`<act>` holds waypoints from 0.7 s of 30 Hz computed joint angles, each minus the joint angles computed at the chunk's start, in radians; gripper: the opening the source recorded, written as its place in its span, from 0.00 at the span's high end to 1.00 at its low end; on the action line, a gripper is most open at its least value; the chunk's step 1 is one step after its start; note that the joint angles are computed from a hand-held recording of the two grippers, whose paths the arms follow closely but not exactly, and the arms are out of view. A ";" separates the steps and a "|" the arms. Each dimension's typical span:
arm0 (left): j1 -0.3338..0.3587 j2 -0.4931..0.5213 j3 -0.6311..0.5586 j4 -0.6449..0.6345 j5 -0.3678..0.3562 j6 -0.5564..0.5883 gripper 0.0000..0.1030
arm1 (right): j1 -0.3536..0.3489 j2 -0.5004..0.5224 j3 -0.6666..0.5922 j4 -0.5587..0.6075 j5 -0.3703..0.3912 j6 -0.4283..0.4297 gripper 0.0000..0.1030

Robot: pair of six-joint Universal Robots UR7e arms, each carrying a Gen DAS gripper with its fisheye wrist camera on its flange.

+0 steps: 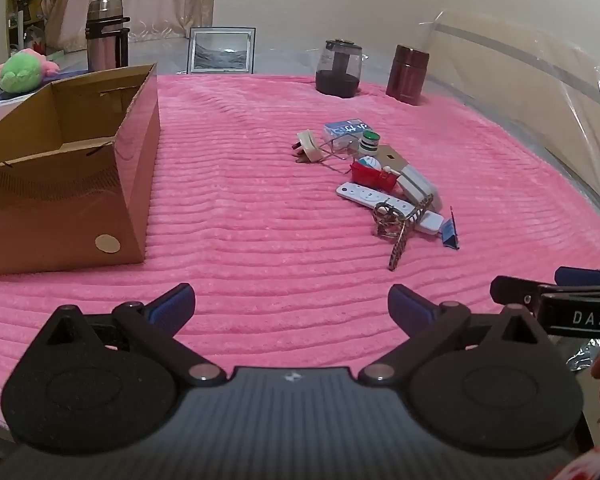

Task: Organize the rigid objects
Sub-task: 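Move both tools toward the cluster of items on the blanket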

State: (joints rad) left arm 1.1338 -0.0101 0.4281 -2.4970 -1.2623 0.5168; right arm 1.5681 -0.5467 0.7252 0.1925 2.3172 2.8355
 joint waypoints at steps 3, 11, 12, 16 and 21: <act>0.000 -0.004 0.009 -0.003 -0.002 0.004 0.02 | 0.001 0.000 0.003 -0.006 0.001 -0.003 0.02; 0.000 -0.005 0.011 0.001 -0.002 -0.001 0.02 | -0.004 -0.006 0.006 -0.005 -0.003 -0.005 0.02; 0.000 -0.006 0.013 0.001 -0.002 -0.001 0.02 | -0.004 -0.007 0.009 -0.008 -0.003 -0.005 0.02; 0.000 -0.008 0.019 -0.002 0.000 -0.003 0.02 | -0.004 -0.010 0.015 -0.014 -0.004 -0.008 0.02; 0.000 -0.008 0.022 -0.005 -0.001 0.000 0.03 | -0.003 -0.009 0.012 -0.012 -0.003 -0.007 0.02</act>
State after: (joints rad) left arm 1.1342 -0.0178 0.4504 -2.5020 -1.2633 0.5164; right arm 1.5646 -0.5556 0.7377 0.1804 2.3140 2.8288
